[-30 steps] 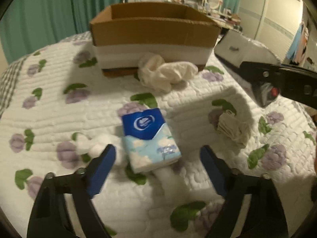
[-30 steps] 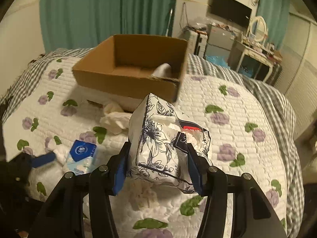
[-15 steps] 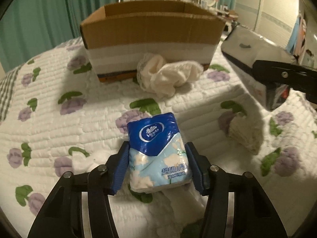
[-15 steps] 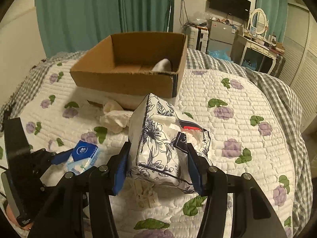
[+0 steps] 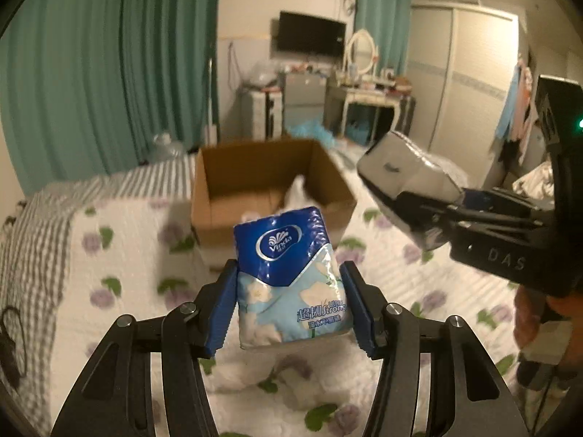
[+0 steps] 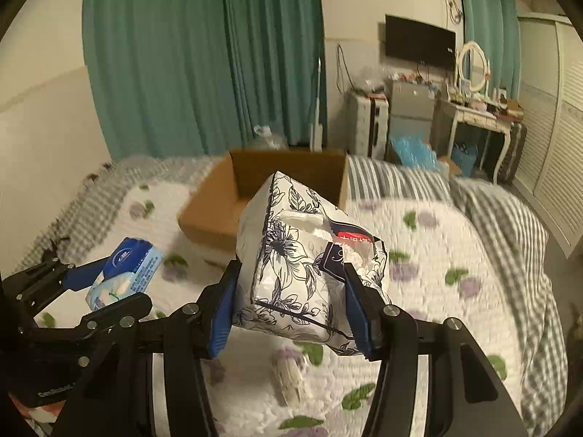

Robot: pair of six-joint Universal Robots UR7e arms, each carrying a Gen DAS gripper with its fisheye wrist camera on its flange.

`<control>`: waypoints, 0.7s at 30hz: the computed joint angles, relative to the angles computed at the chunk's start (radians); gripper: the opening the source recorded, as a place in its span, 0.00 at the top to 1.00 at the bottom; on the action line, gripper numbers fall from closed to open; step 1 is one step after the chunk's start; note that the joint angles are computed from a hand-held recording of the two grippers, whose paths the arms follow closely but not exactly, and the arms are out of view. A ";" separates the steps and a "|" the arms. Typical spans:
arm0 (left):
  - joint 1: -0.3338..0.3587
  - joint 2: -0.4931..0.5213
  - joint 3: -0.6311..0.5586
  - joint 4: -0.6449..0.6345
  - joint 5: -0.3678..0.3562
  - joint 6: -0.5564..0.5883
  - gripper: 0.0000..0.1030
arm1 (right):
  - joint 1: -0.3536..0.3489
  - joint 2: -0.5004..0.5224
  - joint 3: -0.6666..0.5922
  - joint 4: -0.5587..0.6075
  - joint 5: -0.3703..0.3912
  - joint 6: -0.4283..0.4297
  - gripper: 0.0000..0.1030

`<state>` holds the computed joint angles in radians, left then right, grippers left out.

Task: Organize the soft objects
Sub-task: 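Lower the tissue box and blue pack into the cardboard box and release both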

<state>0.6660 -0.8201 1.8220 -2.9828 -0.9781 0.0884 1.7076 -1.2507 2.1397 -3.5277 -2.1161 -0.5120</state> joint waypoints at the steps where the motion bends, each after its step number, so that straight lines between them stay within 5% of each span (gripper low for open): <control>1: -0.002 0.002 -0.019 0.000 0.000 0.013 0.47 | 0.009 -0.005 -0.009 0.009 0.002 0.000 0.48; 12: 0.059 0.149 -0.322 0.029 0.037 0.152 0.47 | 0.068 0.057 -0.258 0.116 0.086 -0.068 0.48; 21: 0.147 0.351 -0.566 0.109 0.044 0.218 0.47 | -0.030 0.249 -0.496 0.221 0.166 -0.060 0.48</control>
<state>0.8134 -0.4688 1.2565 -2.8738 -0.9338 0.3069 1.6780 -1.0017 1.6440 -3.3071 -1.9501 -0.5723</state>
